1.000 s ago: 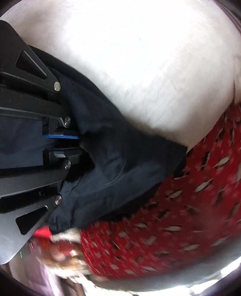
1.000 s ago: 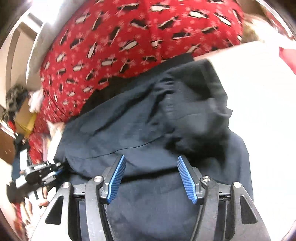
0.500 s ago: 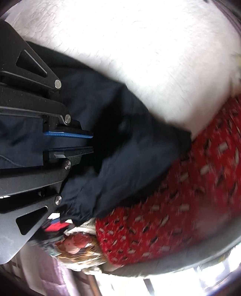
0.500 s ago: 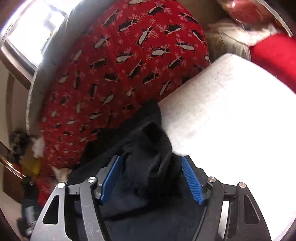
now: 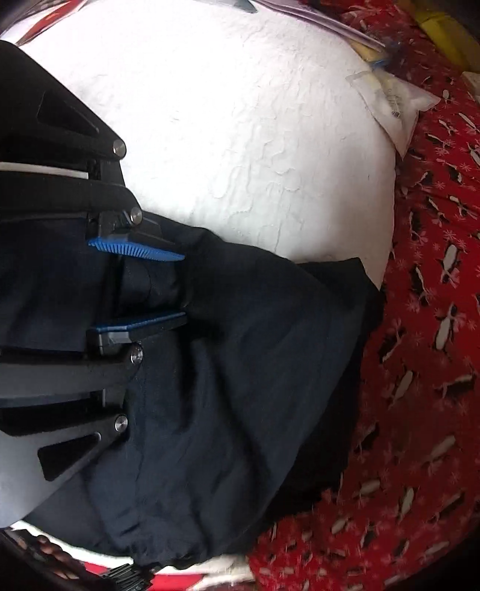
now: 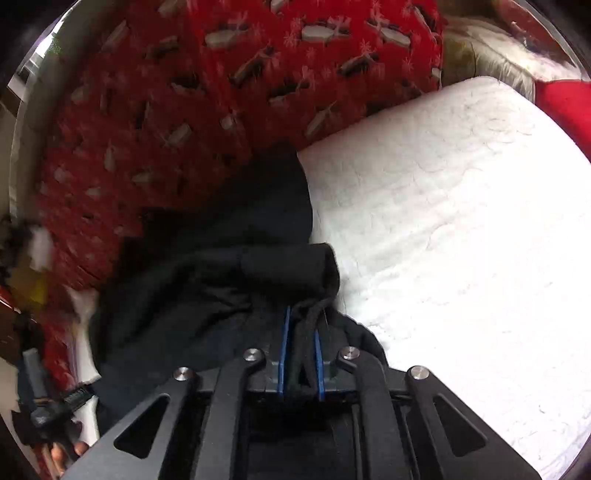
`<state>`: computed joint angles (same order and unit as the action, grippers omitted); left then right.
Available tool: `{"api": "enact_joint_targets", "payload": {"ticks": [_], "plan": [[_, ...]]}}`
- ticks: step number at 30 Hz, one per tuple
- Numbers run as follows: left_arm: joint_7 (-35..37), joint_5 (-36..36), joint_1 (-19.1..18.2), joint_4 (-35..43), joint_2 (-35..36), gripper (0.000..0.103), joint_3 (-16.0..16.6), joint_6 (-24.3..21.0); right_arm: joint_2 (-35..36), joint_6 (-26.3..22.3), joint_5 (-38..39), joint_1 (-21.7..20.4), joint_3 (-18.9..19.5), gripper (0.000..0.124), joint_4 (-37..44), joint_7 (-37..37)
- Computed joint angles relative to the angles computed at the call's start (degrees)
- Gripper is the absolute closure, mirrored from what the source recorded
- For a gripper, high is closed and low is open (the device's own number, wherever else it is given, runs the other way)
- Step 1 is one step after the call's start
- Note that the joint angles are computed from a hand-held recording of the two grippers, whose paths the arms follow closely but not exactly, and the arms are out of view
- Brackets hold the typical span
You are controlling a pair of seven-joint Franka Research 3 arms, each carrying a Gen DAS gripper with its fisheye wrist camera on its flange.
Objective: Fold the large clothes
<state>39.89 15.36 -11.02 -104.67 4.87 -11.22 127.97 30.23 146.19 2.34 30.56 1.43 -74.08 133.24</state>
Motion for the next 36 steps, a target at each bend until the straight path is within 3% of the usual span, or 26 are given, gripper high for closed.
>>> {"api": "enact_joint_targets", "payload": {"ticks": [2,4,5,7,8,9,11,13,18,24,29,34,36], "plan": [[2.28,-4.98,0.38,-3.52,-3.28,0.075,-0.32,3.26,-3.97,4.95,-3.70,2.00,-1.85,0.103,-4.76,1.59],[2.88,-7.51,-0.02,-4.30,-3.70,0.066,-0.76,4.43,-7.22,12.48,-2.92,1.40,-0.08,0.089,-10.65,-0.76],[3.94,-9.68,-0.31,-5.39,-3.89,0.063,-1.04,4.84,-7.84,13.17,-1.63,0.75,1.15,0.082,-12.05,-2.21],[4.93,-11.95,-0.87,-4.52,-2.19,0.063,-1.41,2.36,-6.94,8.79,2.60,-1.33,4.29,0.080,-11.46,-6.59],[2.73,-8.53,-1.49,-5.59,-2.74,0.061,-1.59,3.43,-5.73,3.68,4.18,-1.64,4.80,0.080,-9.77,-7.16],[1.13,-5.33,-2.20,-5.54,-3.13,0.058,-1.94,2.35,-5.01,1.75,7.36,-2.68,6.18,0.081,-10.05,-8.99],[2.89,-7.76,-2.77,-5.70,-4.08,0.053,-2.34,0.27,-6.88,3.28,7.26,-0.86,4.16,0.082,-12.65,-8.70],[3.84,-10.39,-3.06,-7.45,-5.79,0.053,-2.35,0.06,-8.58,-1.89,8.70,-1.76,5.47,0.082,-13.15,-9.86],[6.57,-17.74,-4.13,-12.86,-11.06,0.053,-2.24,-1.92,-15.16,-6.73,11.30,-2.22,6.62,0.081,-20.35,-13.64],[7.40,-23.13,-7.18,-18.53,-17.63,0.053,-2.72,-5.01,-27.77,-5.75,13.27,-1.75,7.76,0.075,-36.06,-13.95],[7.25,-25.90,-9.09,-23.58,-23.28,0.053,-1.95,-5.68,-36.80,-4.27,20.06,-2.21,8.31,0.076,-46.58,-14.91],[5.23,-28.91,-9.61,-31.07,-31.90,0.053,-0.14,-6.82,-45.12,-3.17,18.64,-3.40,9.39,0.073,-54.47,-10.37],[4.55,-29.04,-9.54,-35.07,-36.61,0.053,0.75,-7.06,-47.17,-3.47,14.81,-4.57,10.84,0.061,-56.18,-6.65]]}}
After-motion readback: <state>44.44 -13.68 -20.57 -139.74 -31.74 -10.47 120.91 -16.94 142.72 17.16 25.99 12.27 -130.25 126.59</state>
